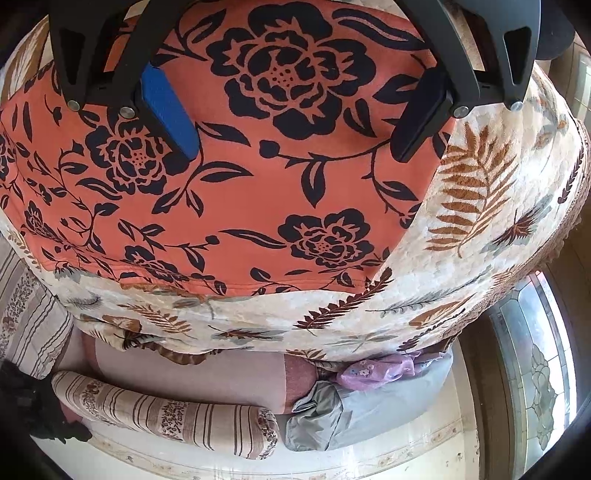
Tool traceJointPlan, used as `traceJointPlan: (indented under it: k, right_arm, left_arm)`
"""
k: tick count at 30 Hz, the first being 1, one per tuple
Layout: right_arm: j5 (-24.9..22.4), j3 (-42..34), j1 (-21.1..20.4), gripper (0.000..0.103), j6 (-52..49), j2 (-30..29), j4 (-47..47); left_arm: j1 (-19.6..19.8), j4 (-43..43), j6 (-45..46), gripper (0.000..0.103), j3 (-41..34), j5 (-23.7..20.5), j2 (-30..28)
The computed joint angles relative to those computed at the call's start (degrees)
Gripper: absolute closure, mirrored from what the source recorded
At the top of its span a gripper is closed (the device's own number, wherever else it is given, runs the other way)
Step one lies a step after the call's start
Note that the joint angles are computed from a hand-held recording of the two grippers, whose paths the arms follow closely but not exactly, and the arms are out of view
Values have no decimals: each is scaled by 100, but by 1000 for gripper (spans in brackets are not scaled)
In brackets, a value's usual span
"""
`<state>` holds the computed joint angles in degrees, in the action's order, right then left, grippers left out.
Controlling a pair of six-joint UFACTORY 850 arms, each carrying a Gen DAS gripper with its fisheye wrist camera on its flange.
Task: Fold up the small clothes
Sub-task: 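Grasp the folded orange shirt edge with the right gripper while the left gripper grasps beside it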
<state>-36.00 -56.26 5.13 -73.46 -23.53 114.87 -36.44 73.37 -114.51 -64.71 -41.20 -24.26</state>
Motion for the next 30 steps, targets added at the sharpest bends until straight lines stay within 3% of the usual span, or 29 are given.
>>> traceJointPlan:
  k: [5,10,13,14,16,18,22,26,30]
  right_arm:
    - [208,39,57,49,-270,162,-86]
    - [221,14,3,47,183,80,-206]
    - [320,-38,18,47,195,70,-284]
    - [474,-108,70,54,188,85,-432]
    - [835,-298,213,81,362,109,-899]
    - [1166,-468,379,84,370,195,-1082]
    - [1562,-847,833,87,-247,453,-780]
    - [1438,-1363,1533,87,-997,457,-709]
    - [1198,-1789,2156,88,-508,-81,-1843]
  left_arm:
    - [-71,161,-101,0,42,-125,60]
    - [-171,803,-743,0,208,-278,256]
    - [-2,261,-180,0,63,184,129]
    - [122,-222,357,0,-59,510,-69]
    - [124,-468,713,0,-169,442,-109]
    - [211,-788,992,0,-222,655,-73]
    - [396,-422,336,0,105,1139,245]
    - [580,528,-1355,0,606,1111,706]
    - [806,1256,-3194,0,1199,980,1245]
